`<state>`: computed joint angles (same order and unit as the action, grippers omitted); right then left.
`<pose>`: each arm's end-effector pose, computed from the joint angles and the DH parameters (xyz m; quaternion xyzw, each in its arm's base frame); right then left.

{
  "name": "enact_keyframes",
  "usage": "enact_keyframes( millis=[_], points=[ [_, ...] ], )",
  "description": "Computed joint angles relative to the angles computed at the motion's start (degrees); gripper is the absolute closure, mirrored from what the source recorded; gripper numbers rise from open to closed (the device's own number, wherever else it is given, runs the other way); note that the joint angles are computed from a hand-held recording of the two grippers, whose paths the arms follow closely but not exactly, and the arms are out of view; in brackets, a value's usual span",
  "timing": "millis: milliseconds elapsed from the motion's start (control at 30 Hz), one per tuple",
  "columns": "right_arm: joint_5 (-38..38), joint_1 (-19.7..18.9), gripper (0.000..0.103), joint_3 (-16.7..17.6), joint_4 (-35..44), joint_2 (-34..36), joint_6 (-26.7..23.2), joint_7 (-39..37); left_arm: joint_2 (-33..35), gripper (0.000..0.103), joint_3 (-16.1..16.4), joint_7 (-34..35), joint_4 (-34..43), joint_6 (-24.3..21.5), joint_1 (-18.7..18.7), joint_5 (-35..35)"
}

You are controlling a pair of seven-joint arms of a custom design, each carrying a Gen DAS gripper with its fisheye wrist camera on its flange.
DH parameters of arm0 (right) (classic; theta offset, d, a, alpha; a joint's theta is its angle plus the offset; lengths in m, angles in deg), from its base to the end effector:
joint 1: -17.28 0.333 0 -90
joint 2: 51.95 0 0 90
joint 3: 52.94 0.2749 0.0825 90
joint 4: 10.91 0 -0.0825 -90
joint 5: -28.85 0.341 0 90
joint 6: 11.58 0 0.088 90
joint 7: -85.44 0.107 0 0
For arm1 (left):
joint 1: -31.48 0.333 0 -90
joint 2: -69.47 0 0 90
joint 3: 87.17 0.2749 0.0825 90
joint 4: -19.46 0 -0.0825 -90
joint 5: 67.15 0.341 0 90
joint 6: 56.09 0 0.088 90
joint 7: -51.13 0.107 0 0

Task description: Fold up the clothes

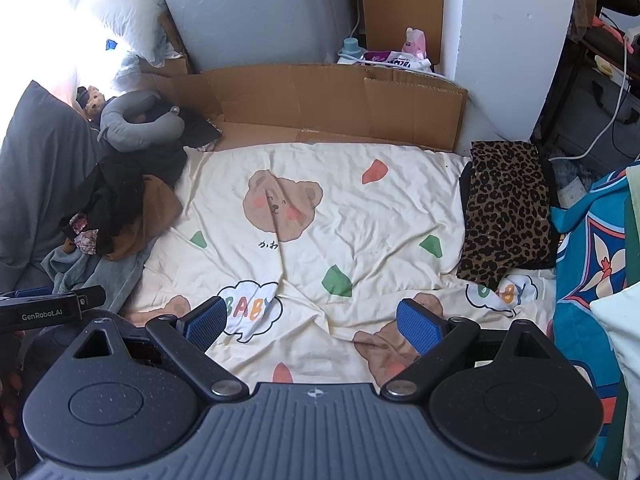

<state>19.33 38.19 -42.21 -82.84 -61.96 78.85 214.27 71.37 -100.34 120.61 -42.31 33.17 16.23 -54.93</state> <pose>0.3634 0.2196 0.7997 -0.6253 0.7349 -0.1366 0.2242 0.4388 -0.2076 0.7741 -0.6565 0.7145 -0.1715 0.1708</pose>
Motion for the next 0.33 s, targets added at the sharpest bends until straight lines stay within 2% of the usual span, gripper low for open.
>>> enact_keyframes(
  millis=[333],
  points=[
    [-1.1,0.7,0.007,0.1,1.8,1.3,-1.3,0.2,1.2,0.001,-0.2,1.8,1.7,-1.0,-0.9,2.0]
  ],
)
